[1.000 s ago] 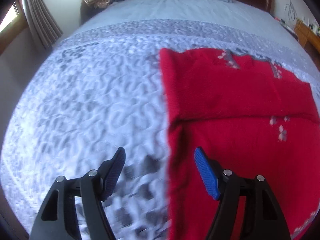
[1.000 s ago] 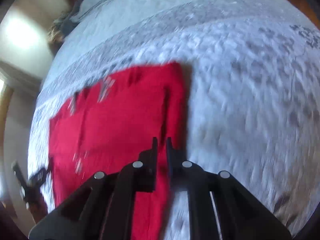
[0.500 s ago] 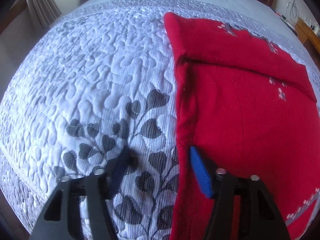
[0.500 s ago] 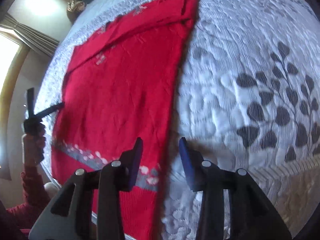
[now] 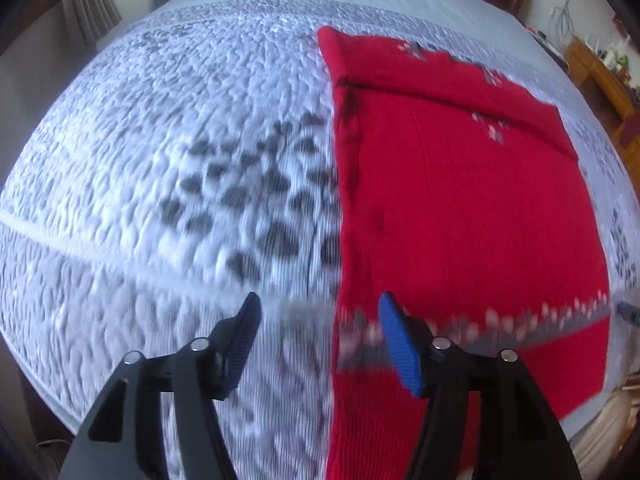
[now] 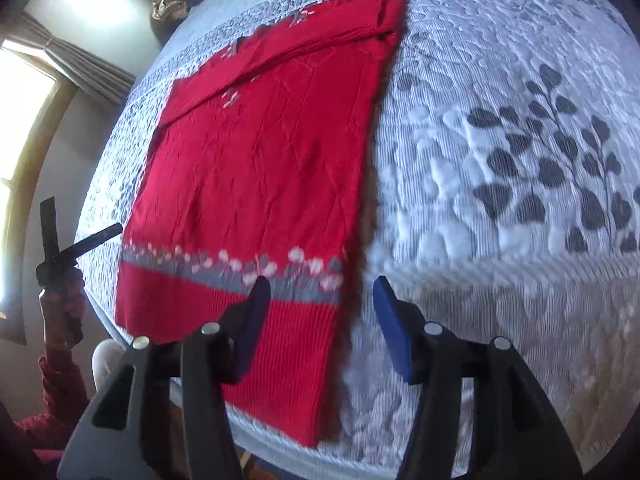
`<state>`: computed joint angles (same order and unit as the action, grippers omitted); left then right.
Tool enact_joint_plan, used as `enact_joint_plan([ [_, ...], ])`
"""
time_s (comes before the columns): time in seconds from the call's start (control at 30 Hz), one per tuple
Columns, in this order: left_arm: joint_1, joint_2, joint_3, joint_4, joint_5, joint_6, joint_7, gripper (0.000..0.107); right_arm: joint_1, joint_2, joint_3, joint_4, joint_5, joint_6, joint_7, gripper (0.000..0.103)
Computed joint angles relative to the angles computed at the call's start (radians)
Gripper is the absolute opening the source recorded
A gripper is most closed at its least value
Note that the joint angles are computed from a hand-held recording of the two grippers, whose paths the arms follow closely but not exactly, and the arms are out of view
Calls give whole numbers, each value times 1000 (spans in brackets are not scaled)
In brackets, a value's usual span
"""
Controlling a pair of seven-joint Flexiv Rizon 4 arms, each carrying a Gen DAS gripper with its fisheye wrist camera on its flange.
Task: Fold small clothes
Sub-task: 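Grasp the sweater hem with the left tool and lift it toward the collar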
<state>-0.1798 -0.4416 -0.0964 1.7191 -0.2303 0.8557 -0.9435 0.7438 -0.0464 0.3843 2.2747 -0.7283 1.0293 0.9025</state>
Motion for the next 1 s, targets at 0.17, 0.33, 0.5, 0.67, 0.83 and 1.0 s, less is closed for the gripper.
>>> enact_joint_plan([
  [0.17,21,71,23,94,25,-38,45,66,35,-53,-1,-21,-49,67,47,54],
  [0.33,33,117,25,154,13,-75,82,68,76,-95,-20,-29,-73,110,107,54],
  [0.5,33,157,31,205,9,-100,97,63,105,-109,-48,-25,-147,137,181,32],
  [0.67,51,198,38,246,-43,-151,101,17,96,-122,-96,-17,-339,218,318,9],
  [0.83,86,205,39,234,-148,-236,114,8,58,-95,-144,-22,-635,259,526,8],
  [1.0,107,198,9,161,-339,-281,158,8,-56,15,-143,-10,-906,269,692,8],
])
